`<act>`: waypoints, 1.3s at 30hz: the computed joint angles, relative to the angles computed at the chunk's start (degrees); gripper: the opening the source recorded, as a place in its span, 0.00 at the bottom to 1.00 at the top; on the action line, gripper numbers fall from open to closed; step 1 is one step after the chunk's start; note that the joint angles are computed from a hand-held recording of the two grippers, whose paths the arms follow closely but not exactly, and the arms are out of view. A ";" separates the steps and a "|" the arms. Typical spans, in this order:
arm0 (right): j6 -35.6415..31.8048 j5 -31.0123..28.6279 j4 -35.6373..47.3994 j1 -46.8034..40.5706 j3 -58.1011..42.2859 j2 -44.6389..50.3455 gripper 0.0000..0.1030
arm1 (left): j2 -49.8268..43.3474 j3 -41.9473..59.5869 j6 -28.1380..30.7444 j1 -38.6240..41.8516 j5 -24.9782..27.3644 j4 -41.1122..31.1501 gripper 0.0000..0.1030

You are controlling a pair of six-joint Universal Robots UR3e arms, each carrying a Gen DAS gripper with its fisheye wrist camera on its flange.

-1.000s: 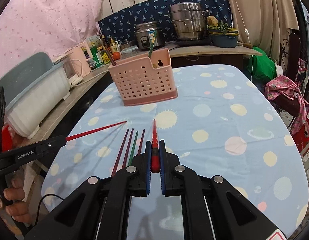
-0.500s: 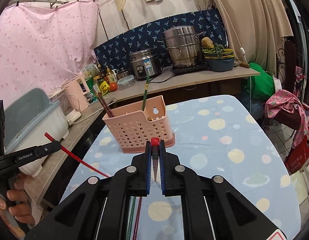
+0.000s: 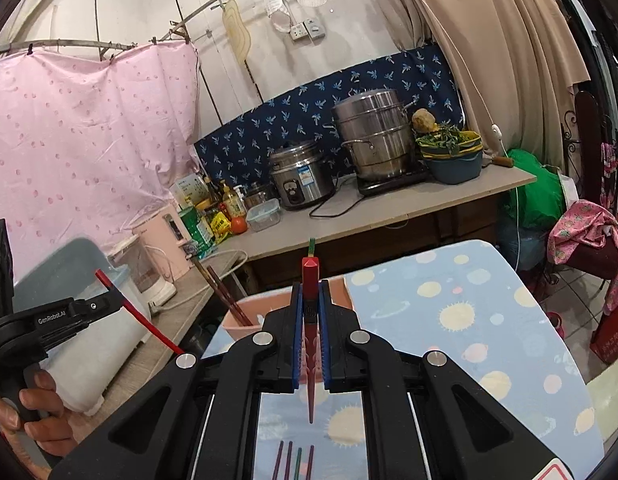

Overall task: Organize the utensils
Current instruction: 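Lift both red chopsticks and lower them into the pink basket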

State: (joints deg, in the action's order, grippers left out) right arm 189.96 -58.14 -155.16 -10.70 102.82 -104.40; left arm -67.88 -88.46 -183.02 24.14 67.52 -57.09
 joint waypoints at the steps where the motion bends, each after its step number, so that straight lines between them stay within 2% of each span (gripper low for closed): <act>1: 1.06 0.22 -0.70 0.03 -1.78 1.31 0.07 | -0.97 1.33 -0.47 -0.26 0.21 0.43 0.06; 7: 7.28 -1.01 -5.02 1.90 -13.48 10.35 0.07 | -7.42 9.48 -3.98 -1.66 1.63 4.53 0.06; 12: 10.88 -3.62 -6.95 4.54 -23.30 18.41 0.07 | -11.81 12.15 -7.34 -2.81 4.41 13.50 0.06; 19: 10.03 -7.50 -4.92 8.33 -33.03 27.87 0.07 | -19.11 15.54 -9.42 -4.37 7.23 18.45 0.06; 23: 8.91 -8.94 -3.16 9.87 -34.90 31.38 0.07 | -20.67 13.15 -9.37 -5.13 8.61 20.67 0.06; 34: 7.15 -11.12 -1.46 11.97 -34.73 35.89 0.08 | -24.69 11.08 -8.93 -5.80 10.03 20.66 0.06; 39: 7.04 -12.04 -1.97 12.07 -33.62 35.47 0.14 | -25.84 11.37 -9.32 -5.78 9.66 19.08 0.10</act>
